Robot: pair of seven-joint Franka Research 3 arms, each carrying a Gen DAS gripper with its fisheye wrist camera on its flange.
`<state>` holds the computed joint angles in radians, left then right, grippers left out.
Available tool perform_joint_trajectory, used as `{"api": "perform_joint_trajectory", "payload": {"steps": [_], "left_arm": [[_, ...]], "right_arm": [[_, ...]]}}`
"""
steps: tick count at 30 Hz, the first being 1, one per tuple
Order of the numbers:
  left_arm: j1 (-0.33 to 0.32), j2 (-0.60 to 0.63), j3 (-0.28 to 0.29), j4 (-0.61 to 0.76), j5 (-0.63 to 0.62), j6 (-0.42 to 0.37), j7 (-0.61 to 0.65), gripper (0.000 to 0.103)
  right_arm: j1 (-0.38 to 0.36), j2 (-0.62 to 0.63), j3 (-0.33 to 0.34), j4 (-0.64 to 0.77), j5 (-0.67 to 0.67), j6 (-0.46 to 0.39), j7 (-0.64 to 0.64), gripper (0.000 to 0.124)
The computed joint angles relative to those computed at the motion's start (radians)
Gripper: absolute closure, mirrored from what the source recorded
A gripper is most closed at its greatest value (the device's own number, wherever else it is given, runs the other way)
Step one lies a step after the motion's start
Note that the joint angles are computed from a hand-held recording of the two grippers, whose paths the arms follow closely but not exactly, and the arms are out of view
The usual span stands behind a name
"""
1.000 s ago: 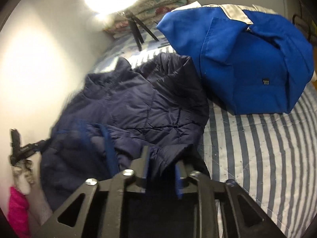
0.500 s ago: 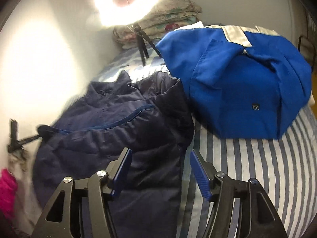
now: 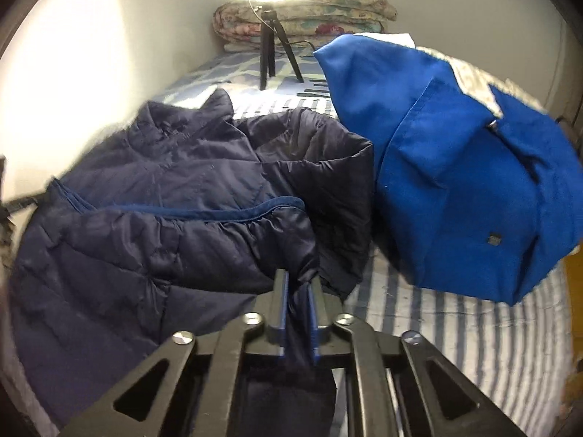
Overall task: Fold large clothes
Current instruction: 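Fold the hem toward the collar with both grippers and lower it, then open both grippers and release the folded jacket edge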
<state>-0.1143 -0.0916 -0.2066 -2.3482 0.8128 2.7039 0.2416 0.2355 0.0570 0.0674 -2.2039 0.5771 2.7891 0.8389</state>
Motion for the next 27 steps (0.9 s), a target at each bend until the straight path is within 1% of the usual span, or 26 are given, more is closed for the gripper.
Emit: {"api": "perform_joint_trajectory", "payload": {"steps": [3,6,8,10,12,14,16,18,19,20,22,24,25,26,27], "left_arm": [[-0.002,-0.023,-0.009,-0.006,0.032,-0.015,-0.025,0.101],[-0.003,-0.055,-0.019,-0.013,0.049,-0.034,-0.028,0.101],[-0.001,-0.087,-0.027,-0.021,0.062,-0.049,-0.035,0.101],[0.005,-0.116,-0.033,-0.025,0.073,-0.061,-0.042,0.101],[0.016,-0.131,-0.037,-0.010,0.086,-0.079,-0.041,0.101],[0.028,-0.127,-0.038,0.021,0.096,-0.105,-0.032,0.101],[0.039,-0.104,-0.036,0.068,0.111,-0.133,-0.019,0.102],[0.051,-0.054,-0.037,0.148,0.159,-0.198,-0.023,0.103],[0.053,-0.040,-0.031,0.169,0.181,-0.212,-0.035,0.103],[0.059,-0.010,-0.018,0.209,0.198,-0.218,-0.045,0.103],[0.065,0.044,0.014,0.264,0.187,-0.188,-0.048,0.103],[0.063,0.090,0.038,0.294,0.147,-0.158,-0.019,0.103],[0.061,0.110,0.046,0.304,0.155,-0.147,-0.025,0.103],[0.063,0.132,0.058,0.301,0.139,-0.098,-0.019,0.103],[0.064,0.141,0.067,0.292,0.114,-0.061,-0.006,0.103]], "right_arm": [[0.016,-0.037,-0.001,-0.053,-0.111,0.078,0.062,0.123],[0.021,-0.082,-0.003,-0.101,-0.190,0.141,0.105,0.123],[0.029,-0.115,-0.006,-0.124,-0.174,0.170,0.089,0.124],[0.048,-0.140,-0.016,-0.126,-0.103,0.190,0.039,0.124],[0.062,-0.153,-0.023,-0.113,-0.061,0.212,0.016,0.124],[0.064,-0.135,-0.021,-0.070,-0.061,0.233,0.025,0.124],[0.047,-0.090,-0.007,-0.011,-0.147,0.242,0.111,0.124],[0.036,-0.034,-0.007,0.052,-0.315,0.252,0.269,0.124],[0.040,-0.004,-0.021,0.085,-0.417,0.256,0.361,0.124],[0.070,0.045,-0.066,0.141,-0.580,0.256,0.512,0.124],[0.126,0.120,-0.137,0.234,-0.742,0.235,0.669,0.124],[0.143,0.186,-0.158,0.306,-0.773,0.214,0.717,0.124],[0.174,0.226,-0.191,0.346,-0.816,0.199,0.757,0.124],[0.216,0.260,-0.236,0.376,-0.875,0.186,0.804,0.124],[0.236,0.283,-0.254,0.397,-0.910,0.172,0.819,0.124]]}}
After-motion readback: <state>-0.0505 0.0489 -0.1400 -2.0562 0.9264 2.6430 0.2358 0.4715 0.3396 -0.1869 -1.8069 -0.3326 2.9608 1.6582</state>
